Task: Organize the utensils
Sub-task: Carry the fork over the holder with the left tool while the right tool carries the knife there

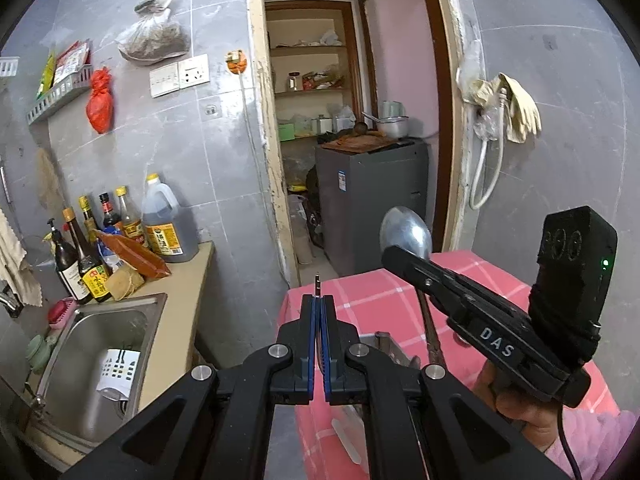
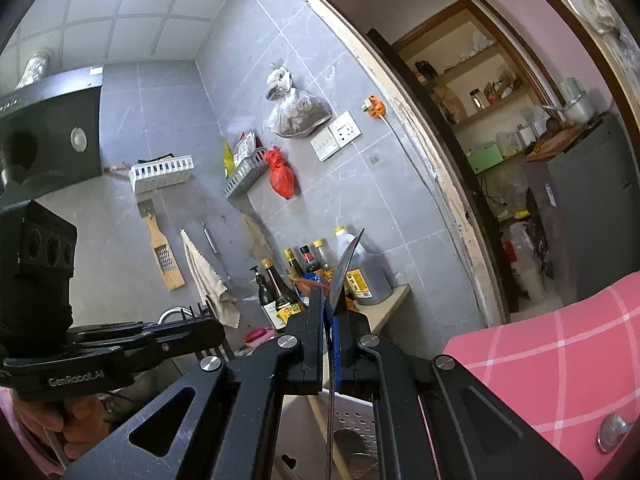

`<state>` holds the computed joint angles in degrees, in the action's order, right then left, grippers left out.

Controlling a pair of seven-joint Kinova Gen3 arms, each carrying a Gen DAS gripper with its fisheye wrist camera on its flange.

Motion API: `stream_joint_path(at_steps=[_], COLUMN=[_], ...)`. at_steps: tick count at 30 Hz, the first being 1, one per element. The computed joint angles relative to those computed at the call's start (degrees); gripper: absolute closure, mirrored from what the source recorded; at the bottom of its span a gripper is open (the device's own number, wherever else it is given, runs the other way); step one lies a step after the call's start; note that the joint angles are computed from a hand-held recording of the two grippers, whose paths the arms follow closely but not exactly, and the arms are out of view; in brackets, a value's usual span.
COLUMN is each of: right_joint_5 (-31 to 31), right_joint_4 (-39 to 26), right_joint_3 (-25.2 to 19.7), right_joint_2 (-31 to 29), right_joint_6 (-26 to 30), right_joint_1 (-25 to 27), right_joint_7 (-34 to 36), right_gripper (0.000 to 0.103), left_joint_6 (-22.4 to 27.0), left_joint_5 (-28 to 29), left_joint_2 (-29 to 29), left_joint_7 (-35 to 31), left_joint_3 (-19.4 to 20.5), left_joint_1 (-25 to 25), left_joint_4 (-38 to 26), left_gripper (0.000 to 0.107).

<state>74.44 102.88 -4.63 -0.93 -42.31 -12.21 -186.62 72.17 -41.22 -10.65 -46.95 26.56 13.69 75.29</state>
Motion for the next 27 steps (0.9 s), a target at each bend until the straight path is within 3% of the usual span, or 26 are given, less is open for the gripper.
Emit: stream_joint_path(at_steps=[8,17,25,27], right_joint_5=[-0.13,1.98,8.05,9.55], right_joint_4=[1.77,2.92,1.68,1.19], right_joint_3=[0.26,0.65,1.06,1.17], right_joint_2=[-0.48,-1.27,-1.93,-2.04], right_joint_6=[-0.45,-1.29,-1.4,-1.75], right_joint_1=[0.36,1.07,2.26,2.67], right_joint_7=[2.59,2.48,-3.59,-5.13], right_gripper=[0.099,0.099,0.098,0.09], left_joint_6=[-5.64,-12.68,-19.48,-20.38], left_joint_5=[6.82,13.99,24.97,27.55], left_joint_2=[-2.49,-5.77,-8.52,-8.95], left_joint_7=[-0.11,-1.84,-5.23,-6.14], left_joint_3=[-4.16,-4.74,-9.81,-10.64], left_joint_1=[-0.87,-5.25,-6.84,-7.37], left_joint_4=[3.57,8.0,11.34,11.84], left_gripper=[0.104,0.103,0.101,0.101])
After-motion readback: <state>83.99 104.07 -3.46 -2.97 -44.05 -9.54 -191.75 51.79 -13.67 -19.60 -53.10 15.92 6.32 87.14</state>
